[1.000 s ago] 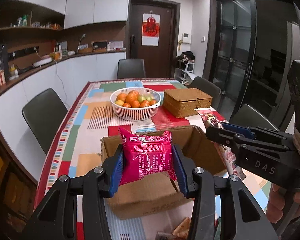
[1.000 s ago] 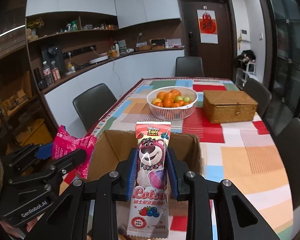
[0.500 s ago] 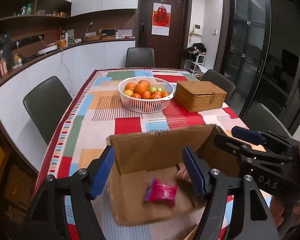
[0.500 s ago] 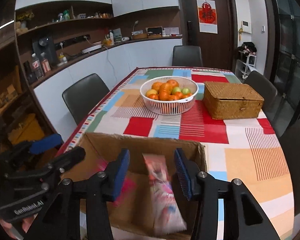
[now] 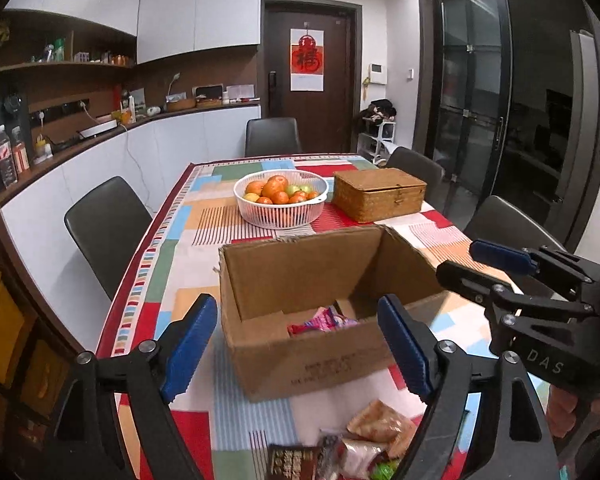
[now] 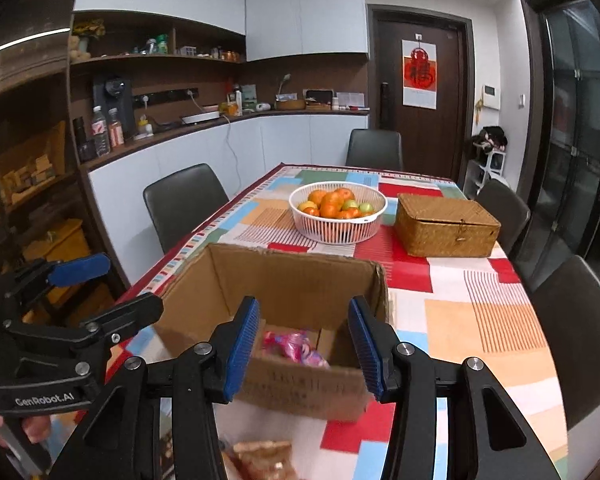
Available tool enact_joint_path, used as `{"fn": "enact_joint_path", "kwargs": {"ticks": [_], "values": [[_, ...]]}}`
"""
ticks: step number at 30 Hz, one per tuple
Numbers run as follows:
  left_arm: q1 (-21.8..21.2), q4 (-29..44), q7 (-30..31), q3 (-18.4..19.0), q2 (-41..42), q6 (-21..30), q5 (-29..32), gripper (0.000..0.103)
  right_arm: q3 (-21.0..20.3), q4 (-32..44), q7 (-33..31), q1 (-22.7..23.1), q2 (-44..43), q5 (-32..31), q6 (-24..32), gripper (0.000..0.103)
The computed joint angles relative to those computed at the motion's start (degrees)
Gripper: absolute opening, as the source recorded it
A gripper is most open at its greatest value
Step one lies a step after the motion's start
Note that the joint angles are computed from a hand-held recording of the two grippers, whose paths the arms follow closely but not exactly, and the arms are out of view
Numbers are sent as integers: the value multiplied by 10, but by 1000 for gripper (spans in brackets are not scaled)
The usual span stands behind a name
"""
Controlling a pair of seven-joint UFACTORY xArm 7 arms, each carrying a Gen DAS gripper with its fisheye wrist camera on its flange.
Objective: Organize snacks
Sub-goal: 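Carry both snacks over the cardboard box and open both tools to drop them, then grasp a green lollipop with the left tool while the right tool grasps another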
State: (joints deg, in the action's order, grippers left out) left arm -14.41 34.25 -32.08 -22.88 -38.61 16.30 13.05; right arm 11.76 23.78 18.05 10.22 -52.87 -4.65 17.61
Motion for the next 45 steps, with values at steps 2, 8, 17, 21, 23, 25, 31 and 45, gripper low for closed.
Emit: {"fn": "enact_joint_path", "kwargs": {"ticks": [2, 8, 17, 21, 23, 25, 31, 45], "values": [[-10, -13, -5, -7, -26, 12, -1, 83, -2, -13, -3, 13, -29, 3, 17, 47], [-44, -45, -17, -17, -84, 51, -12, 84, -10, -51, -8, 51, -112, 19, 79, 47], [-106, -91, -22, -25, -124, 83, -30, 84, -7, -104, -6, 98, -217, 44, 186, 47], [-137, -109, -19, -19, -120, 89, -42, 84, -6, -124, -2, 116, -251, 57, 232, 47], [-152, -118, -16, -14, -115, 85, -48, 84, -6, -135, 2, 123, -269, 63, 254, 47], [-165, -127, -11, -11, -109, 78, -51, 83, -4, -144, 7, 132, -281, 70, 276, 47], [-203, -150, 25, 9, -85, 59, -59, 76, -9, -173, 9, 166, -303, 92, 327, 47], [-277, -148, 189, 98, 37, 3, -122, 48, -33, -212, 3, 200, -251, 128, 308, 41]]}}
